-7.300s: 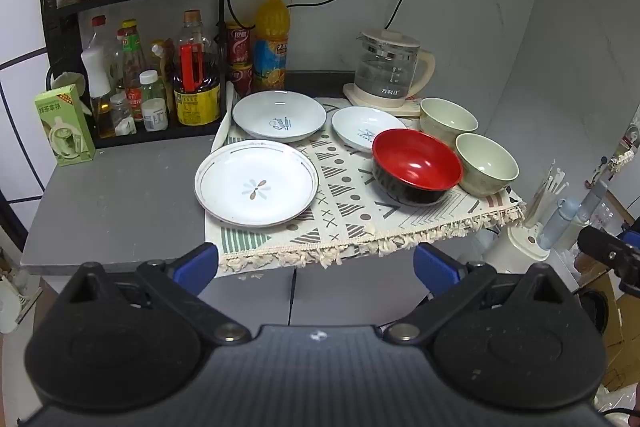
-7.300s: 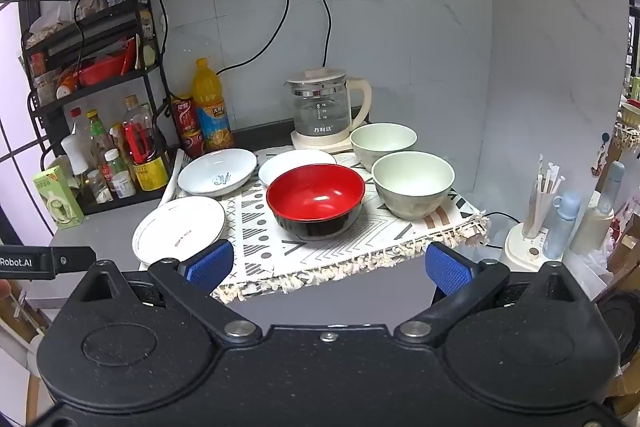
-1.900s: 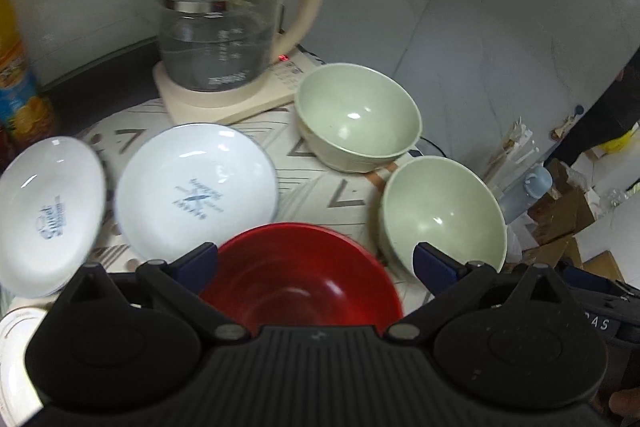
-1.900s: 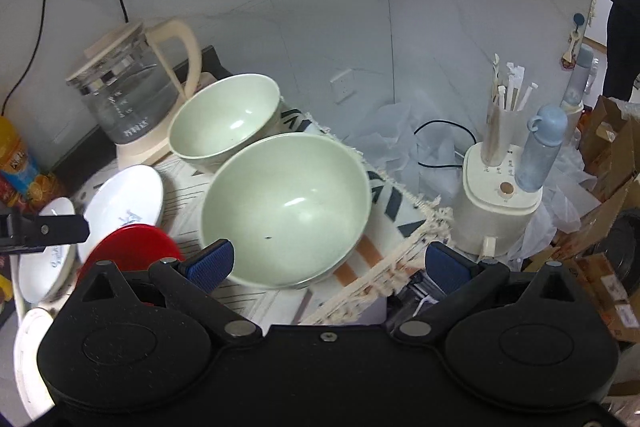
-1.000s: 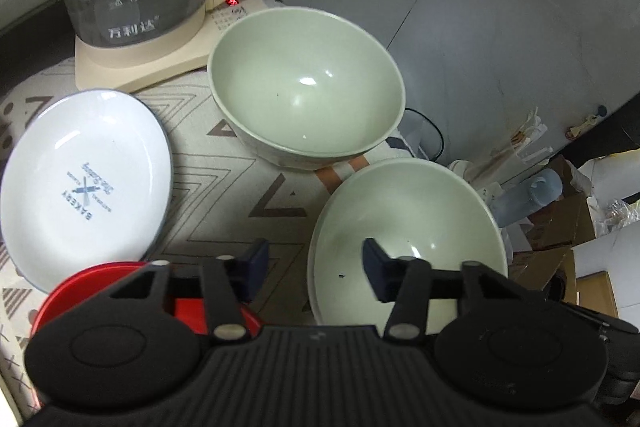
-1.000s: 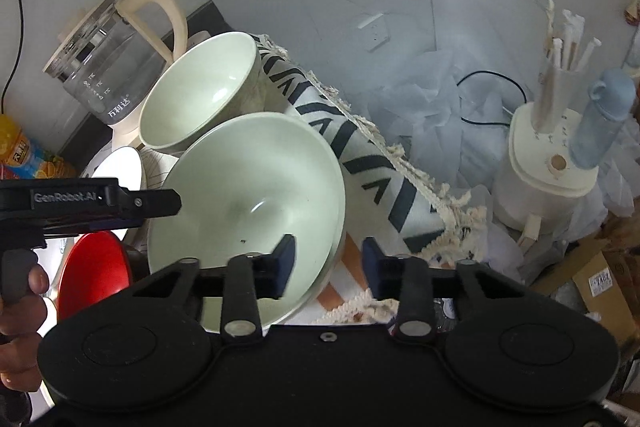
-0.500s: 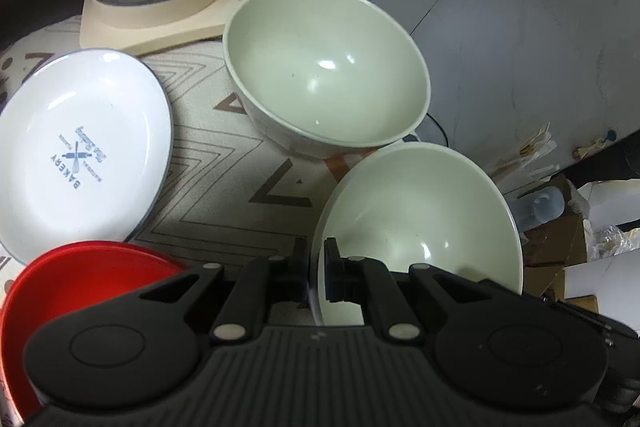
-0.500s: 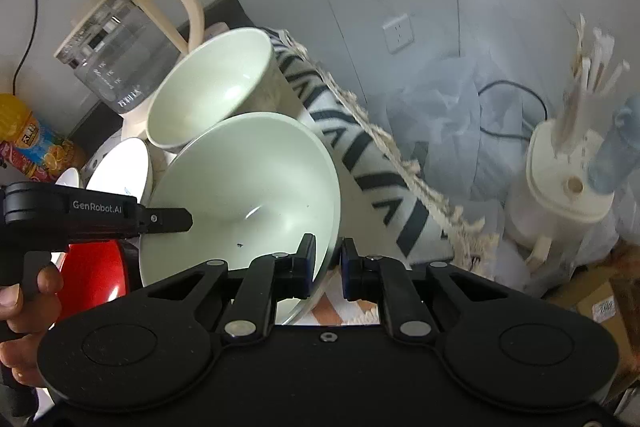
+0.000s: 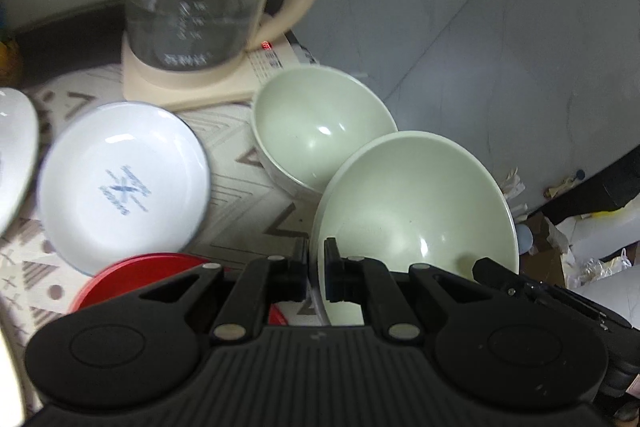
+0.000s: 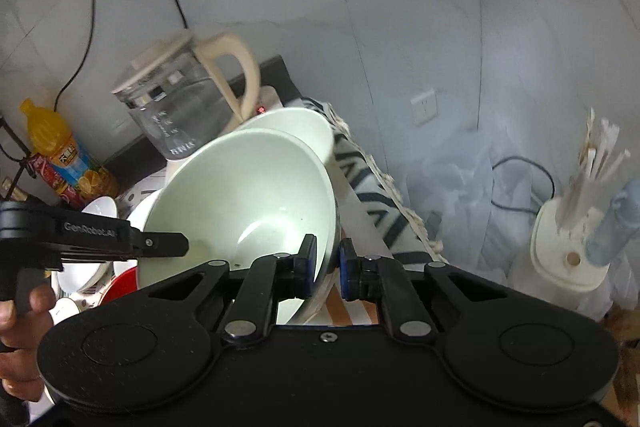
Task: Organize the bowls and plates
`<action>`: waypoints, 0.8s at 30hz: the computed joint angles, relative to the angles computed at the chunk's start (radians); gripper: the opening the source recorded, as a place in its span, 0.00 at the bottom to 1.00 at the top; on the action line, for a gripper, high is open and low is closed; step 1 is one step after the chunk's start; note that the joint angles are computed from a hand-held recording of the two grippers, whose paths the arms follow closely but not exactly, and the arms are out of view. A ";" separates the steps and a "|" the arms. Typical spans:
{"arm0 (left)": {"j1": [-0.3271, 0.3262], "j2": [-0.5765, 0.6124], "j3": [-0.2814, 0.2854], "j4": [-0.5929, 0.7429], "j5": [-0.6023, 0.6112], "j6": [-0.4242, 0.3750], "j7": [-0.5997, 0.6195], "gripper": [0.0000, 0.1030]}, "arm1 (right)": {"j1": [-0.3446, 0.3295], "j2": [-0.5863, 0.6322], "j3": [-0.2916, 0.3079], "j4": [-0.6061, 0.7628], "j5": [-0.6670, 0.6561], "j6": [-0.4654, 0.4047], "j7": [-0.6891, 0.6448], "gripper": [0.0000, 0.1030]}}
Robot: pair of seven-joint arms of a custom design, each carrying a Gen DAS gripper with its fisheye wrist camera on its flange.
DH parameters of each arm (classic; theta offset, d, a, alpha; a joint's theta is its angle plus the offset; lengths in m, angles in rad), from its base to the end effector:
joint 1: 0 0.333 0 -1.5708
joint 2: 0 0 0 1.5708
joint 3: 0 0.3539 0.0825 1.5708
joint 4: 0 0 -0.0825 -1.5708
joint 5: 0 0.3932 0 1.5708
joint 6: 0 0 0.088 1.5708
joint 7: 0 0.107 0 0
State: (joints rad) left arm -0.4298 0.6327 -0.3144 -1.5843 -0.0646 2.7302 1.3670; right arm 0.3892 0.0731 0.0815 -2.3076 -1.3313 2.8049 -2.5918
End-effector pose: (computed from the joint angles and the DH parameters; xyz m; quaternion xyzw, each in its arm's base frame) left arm 0.5996 -0.4800 0.3659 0.5380 -0.7939 0.2830 0.0151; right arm 0.4576 0.2845 0.3661 -0.4954 0.7901 -0.1975 0.3022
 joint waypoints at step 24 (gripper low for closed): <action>0.161 -0.259 -0.022 -0.357 -0.118 0.104 0.054 0.10 | 0.137 0.099 0.017 0.175 0.076 -0.008 -0.093 0.11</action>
State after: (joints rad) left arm -0.2692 0.3742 -0.3364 -1.9409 -0.1830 2.8343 1.4209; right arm 0.5265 0.1717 0.0983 -2.1326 -1.2551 2.7966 -2.6846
